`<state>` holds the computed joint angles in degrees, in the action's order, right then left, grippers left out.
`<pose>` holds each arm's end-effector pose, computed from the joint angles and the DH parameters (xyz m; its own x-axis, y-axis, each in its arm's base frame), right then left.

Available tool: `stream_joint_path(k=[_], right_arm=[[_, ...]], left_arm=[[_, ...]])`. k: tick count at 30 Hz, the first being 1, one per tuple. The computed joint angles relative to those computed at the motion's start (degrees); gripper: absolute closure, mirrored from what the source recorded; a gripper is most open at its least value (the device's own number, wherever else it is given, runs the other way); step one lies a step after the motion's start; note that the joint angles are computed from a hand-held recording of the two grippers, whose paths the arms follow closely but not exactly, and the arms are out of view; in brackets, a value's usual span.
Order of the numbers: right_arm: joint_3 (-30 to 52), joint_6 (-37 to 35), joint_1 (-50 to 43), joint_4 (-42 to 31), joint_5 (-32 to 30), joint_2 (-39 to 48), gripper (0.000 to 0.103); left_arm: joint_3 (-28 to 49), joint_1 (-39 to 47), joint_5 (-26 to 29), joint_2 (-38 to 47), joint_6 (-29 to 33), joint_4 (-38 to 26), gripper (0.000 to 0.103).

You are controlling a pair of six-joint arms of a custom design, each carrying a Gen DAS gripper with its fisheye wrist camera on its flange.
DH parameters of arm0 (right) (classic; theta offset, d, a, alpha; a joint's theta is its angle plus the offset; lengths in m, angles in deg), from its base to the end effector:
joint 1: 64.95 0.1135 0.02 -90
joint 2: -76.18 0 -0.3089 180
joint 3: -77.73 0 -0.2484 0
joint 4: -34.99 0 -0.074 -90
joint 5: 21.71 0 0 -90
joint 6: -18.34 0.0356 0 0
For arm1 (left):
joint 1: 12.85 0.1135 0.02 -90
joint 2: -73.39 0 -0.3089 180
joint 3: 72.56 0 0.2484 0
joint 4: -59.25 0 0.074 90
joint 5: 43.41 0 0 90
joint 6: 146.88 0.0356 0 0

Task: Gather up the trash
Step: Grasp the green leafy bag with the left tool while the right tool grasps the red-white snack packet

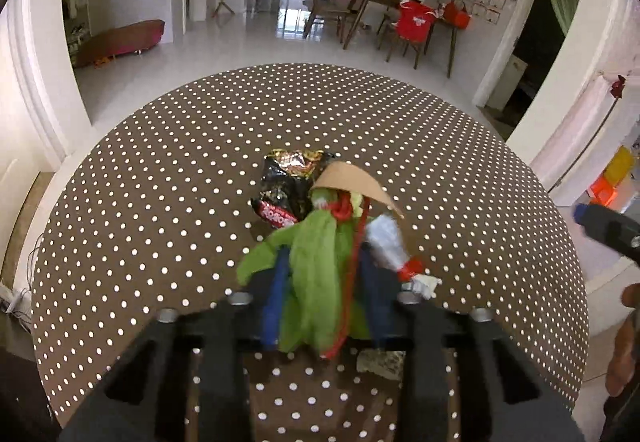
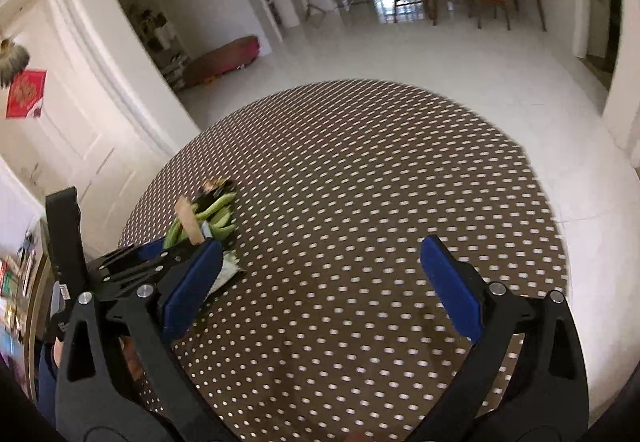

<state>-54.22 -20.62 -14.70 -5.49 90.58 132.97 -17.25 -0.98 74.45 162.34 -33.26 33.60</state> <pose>0.1166 0.1191 0.2532 -0.7344 0.2421 -0.6340 0.0288 0.9445 0.3273 0.2725 0.0403 0.1941 -0.7502 0.2043 -0.6289 0.3845 0.9085 -0.1635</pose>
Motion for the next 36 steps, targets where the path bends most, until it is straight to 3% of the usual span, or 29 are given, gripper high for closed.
stream_joint_path(k=[3,8,14,17,19,23,31,32,34,36], right_arm=[[0.5,-3.7,-1.4,5.3,-3.7,5.1,0.006],[3.0,-8.1,-0.9,14.7,-8.5,16.8,0.006],[7.2,-13.2,-1.2,21.2,-12.9,27.4,0.008],[10.3,-16.5,-2.7,22.8,-15.4,32.5,0.017],[11.6,-18.2,-4.0,24.2,-18.3,35.1,0.032],[14.3,-20.2,-3.5,24.0,-20.0,37.7,0.051],[20.3,-21.9,4.2,16.6,-10.0,41.6,0.052],[20.9,-22.4,4.9,15.7,-8.6,42.1,0.054],[21.7,-21.3,5.2,16.4,-8.6,43.2,0.071],[19.8,-19.6,4.3,18.4,-9.8,41.8,0.075]], left_arm=[[-0.3,2.7,2.3,-0.2,1.4,-0.6,0.087],[-0.6,8.8,6.5,-1.1,6.2,-3.6,0.088],[-0.4,15.2,8.6,0.2,9.6,-5.5,0.088],[0.3,19.9,10.2,2.2,13.9,-7.1,0.088],[1.4,22.4,11.0,3.5,15.9,-8.4,0.088],[1.4,24.5,11.0,3.9,16.5,-8.3,0.088],[1.7,28.0,11.1,4.3,17.6,-9.1,0.088],[1.6,28.6,11.2,4.7,18.1,-8.9,0.088],[1.9,29.4,11.3,4.9,18.6,-9.5,0.088],[2.1,30.0,11.6,4.5,18.7,-10.0,0.088]])
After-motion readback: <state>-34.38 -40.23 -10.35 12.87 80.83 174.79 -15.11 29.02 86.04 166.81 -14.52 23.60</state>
